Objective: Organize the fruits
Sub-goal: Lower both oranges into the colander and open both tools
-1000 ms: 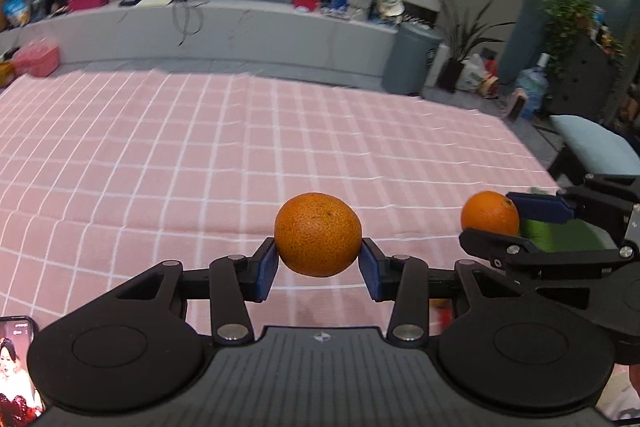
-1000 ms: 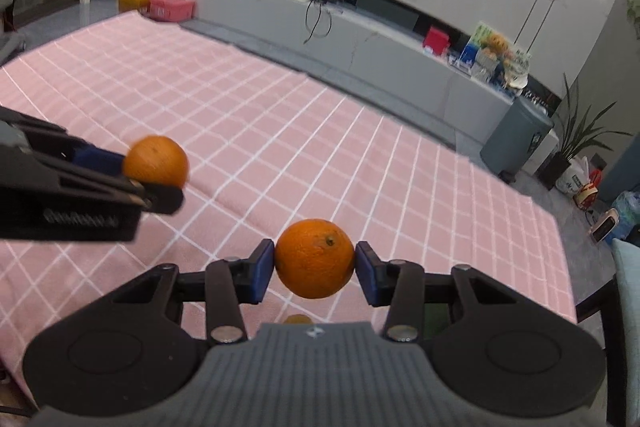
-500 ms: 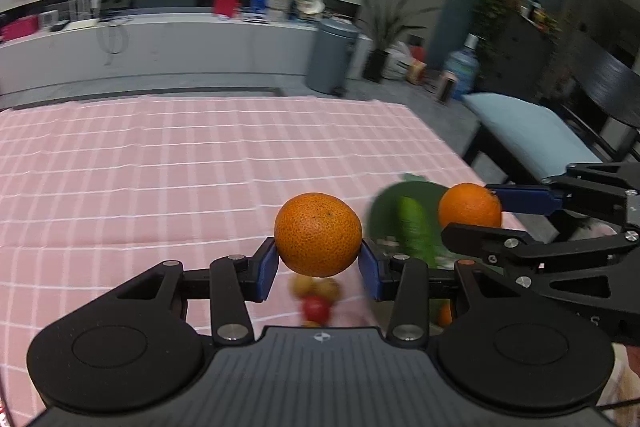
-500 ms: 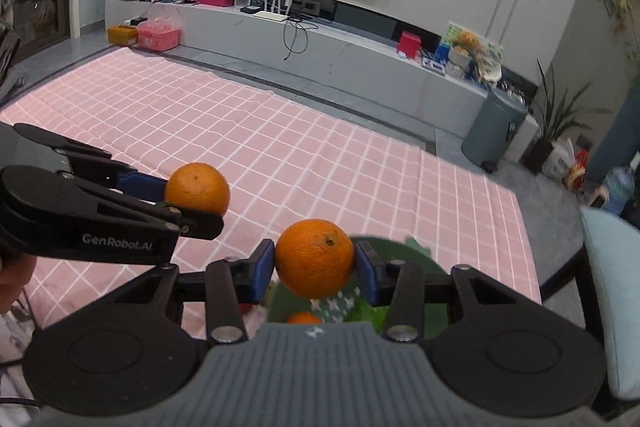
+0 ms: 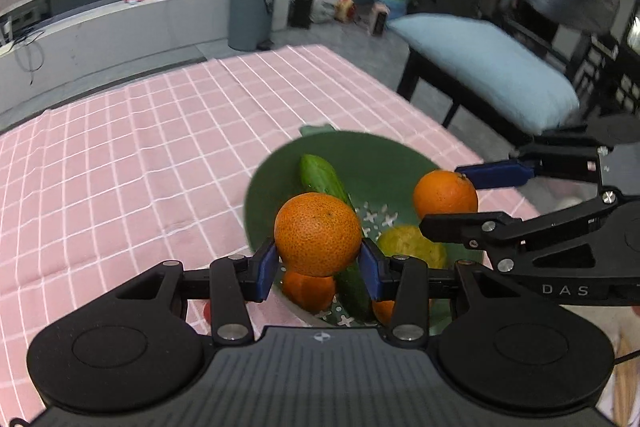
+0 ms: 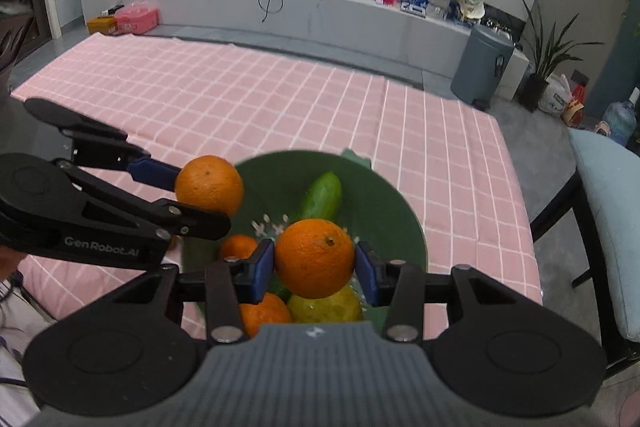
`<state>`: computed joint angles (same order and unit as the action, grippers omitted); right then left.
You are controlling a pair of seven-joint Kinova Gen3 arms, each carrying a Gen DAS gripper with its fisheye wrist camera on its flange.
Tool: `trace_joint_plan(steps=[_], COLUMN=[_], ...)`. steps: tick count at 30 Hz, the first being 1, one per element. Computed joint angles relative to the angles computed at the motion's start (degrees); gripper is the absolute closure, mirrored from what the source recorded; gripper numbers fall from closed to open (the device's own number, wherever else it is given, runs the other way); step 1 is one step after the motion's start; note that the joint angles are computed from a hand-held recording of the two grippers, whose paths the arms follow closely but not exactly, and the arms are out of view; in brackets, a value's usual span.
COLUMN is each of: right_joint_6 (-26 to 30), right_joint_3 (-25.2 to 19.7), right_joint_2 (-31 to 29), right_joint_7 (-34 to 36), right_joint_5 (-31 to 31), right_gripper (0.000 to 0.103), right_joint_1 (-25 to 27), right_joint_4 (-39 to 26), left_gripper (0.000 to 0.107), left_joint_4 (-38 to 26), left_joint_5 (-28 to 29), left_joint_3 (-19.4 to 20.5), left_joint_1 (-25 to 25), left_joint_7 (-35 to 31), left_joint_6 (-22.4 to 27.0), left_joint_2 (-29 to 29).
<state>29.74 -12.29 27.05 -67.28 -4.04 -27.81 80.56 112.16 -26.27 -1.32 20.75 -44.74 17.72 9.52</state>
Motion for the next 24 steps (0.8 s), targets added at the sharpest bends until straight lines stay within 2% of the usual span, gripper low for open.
trace_joint_plan(steps=[3,8,14,19,24], right_joint_6=[0.78,2.84,5.98,8.68,8.94], right_joint_3=[0.97,1.78,3.66,4.47,4.45], right_joint_2=[1.85,5.06,8.96,11.32,11.93], right_joint_7=[-0.48,-1.27,-3.02,-3.88,-3.79], right_joint_5=[1.06,1.96,3.91,5.22,5.84], right_gripper=[0.062,0.062,0.062,0.062,0.062], right_joint_1=[-0.94,-1.62,-3.49,-4.35,-4.55], right_joint_4=[-1.78,-5.41,-10.73,-13.97,-14.38], left_gripper=[0.059,0.059,0.058,0.058,0.058], left_joint_4=[-2.38,-7.01,-11.59,-13.44,-14.2], left_joint_5=[0.51,-3.16,-2.5,-1.02,-3.7], left_joint_3=[0.97,-0.27,0.92,1.45,-0.46], left_joint_1=[-0.26,3.1,3.04,2.76,5.4], left_joint_7=[-3.19,-2.02,-5.69,-9.75,-8.25], left_joint_6=[3.02,10.28,15.22,17.09,18.27], left_joint_2=[2.18,5.84,9.32,11.11,12.2])
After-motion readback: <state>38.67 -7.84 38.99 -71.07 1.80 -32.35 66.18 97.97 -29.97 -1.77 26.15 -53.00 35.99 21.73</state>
